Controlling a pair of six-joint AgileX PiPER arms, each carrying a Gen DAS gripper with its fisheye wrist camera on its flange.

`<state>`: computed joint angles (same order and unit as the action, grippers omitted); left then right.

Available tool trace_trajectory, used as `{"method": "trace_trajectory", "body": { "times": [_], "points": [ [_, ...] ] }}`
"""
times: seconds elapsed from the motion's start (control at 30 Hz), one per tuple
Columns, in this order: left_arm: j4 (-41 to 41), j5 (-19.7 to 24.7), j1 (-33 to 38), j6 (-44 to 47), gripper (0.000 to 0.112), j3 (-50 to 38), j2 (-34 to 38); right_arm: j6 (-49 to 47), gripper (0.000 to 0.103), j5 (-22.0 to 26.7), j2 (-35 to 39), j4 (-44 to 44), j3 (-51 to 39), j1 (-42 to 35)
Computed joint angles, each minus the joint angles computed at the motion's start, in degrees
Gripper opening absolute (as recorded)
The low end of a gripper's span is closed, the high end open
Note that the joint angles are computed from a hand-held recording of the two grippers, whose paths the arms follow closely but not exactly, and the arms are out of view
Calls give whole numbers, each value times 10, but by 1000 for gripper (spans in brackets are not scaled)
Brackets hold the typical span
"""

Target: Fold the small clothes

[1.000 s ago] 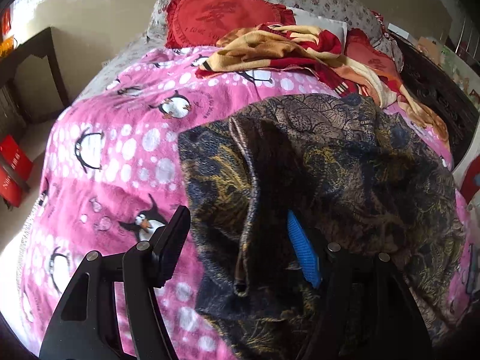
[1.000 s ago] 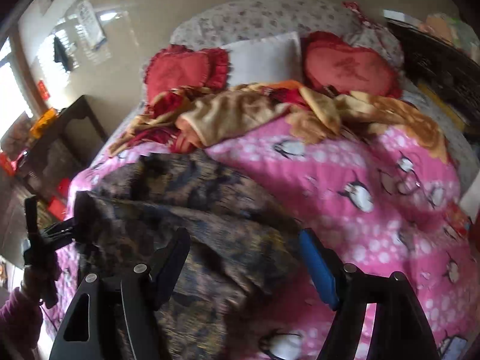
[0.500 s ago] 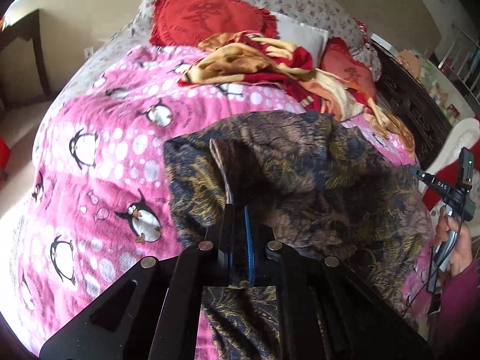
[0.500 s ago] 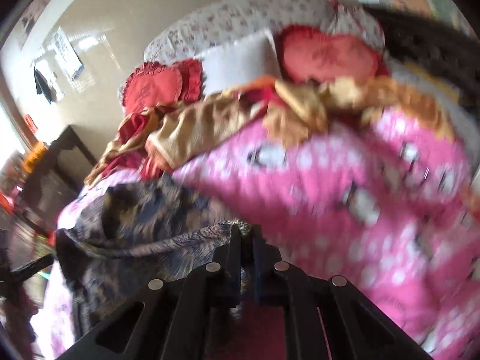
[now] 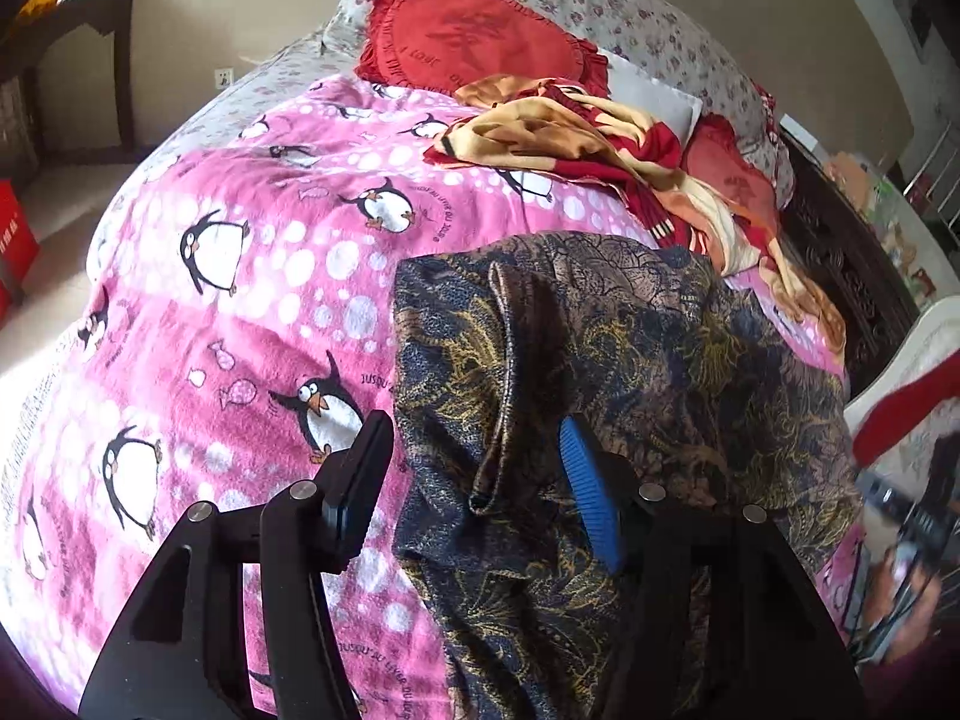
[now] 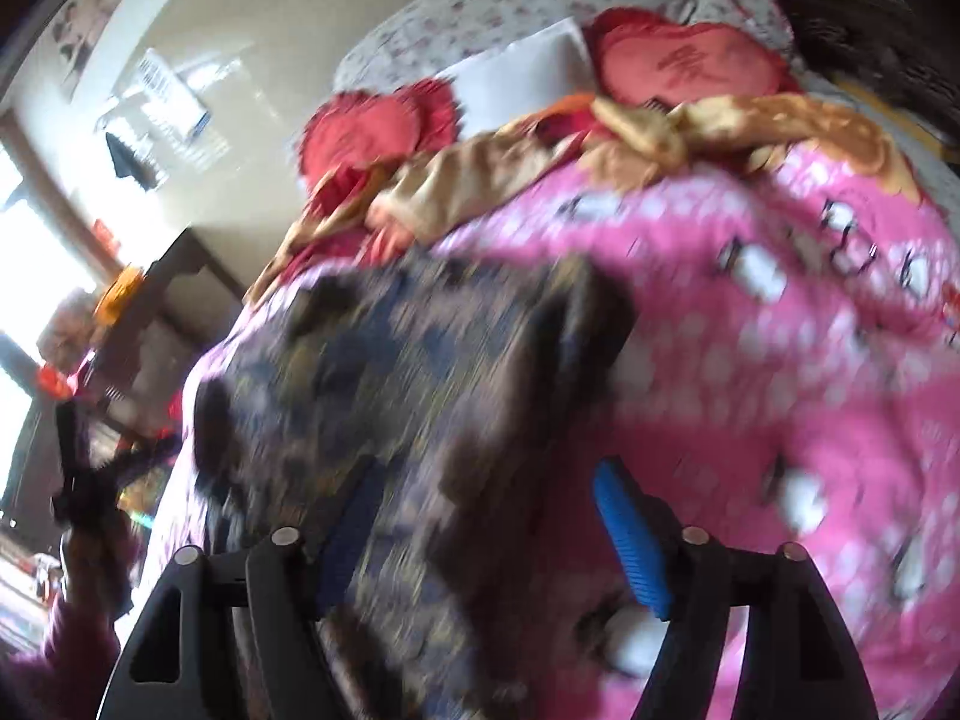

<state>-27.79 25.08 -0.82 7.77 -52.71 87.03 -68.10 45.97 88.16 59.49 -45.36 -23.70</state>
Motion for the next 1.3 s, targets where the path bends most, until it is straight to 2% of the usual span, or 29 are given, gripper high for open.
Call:
{"method": "trace_trajectory", "body": {
  "times": [0.03,0.1,0.13,0.2,0.23,0.27,0.3,0.33,0.37,0.4,0.5,0.63,0.7,0.77,0.8,0.83,0.9,0.97,1.0,1.03,1.1,1.13,1.23,1.27,1.3],
  "points": [
    [-9,2,2,6,58,-2,4,-6,71,-4,1,4,13,6],
    [-21,-5,-4,13,58,-5,15,-18,71,-45,2,19,36,29],
    [2,-14,-13,-9,58,-8,22,-22,71,-65,3,30,44,36],
    [76,-31,-36,-81,58,-12,29,-26,71,-65,15,54,43,34],
    [83,-39,-44,-86,58,-10,33,-37,68,-68,18,71,46,31],
    [98,-39,-52,-96,57,-14,39,-39,59,-85,16,78,49,36],
    [135,-30,-64,-127,53,-24,49,-33,31,-108,18,70,47,45],
    [159,-23,-72,-146,23,-33,57,-20,18,-117,22,51,42,50],
    [168,-13,-78,-150,4,-40,62,-22,17,-113,23,47,40,46],
    [153,-7,-79,-136,4,-42,60,-29,13,-106,20,50,41,38],
    [126,5,-78,-110,4,-34,26,-36,11,-90,-13,40,49,13],
    [62,22,-67,-64,4,-15,1,-34,10,-59,-30,29,52,-31],
    [112,19,-84,-107,4,-17,28,-9,11,-89,-6,-5,45,-13],
    [159,25,-99,-158,4,-22,55,83,24,-142,25,-70,33,13],
    [181,27,-104,-181,5,-21,59,105,36,-143,29,-76,31,4],
    [199,24,-108,-199,5,-18,56,103,40,-136,20,-60,33,-7],
    [241,12,-116,-247,12,-9,40,74,44,-138,-10,-26,40,-18],
    [315,9,-129,-328,23,-10,27,55,44,-170,-42,-8,39,5],
    [353,3,-136,-370,24,-9,20,48,44,-178,-44,-1,33,17],
    [379,-4,-140,-398,26,-8,15,47,44,-179,-37,-1,16,33],
    [389,-17,-143,-411,38,-8,12,64,44,-176,-1,-20,-25,63],
    [385,-22,-145,-406,50,-11,17,91,43,-182,29,-43,-52,83],
    [410,-32,-156,-423,52,-31,60,212,42,-228,107,-148,-111,122],
    [416,-23,-160,-422,52,-45,81,224,43,-237,135,-150,-129,123],
    [423,-7,-162,-423,52,-63,106,216,49,-235,156,-129,-143,115]
  ]
}}
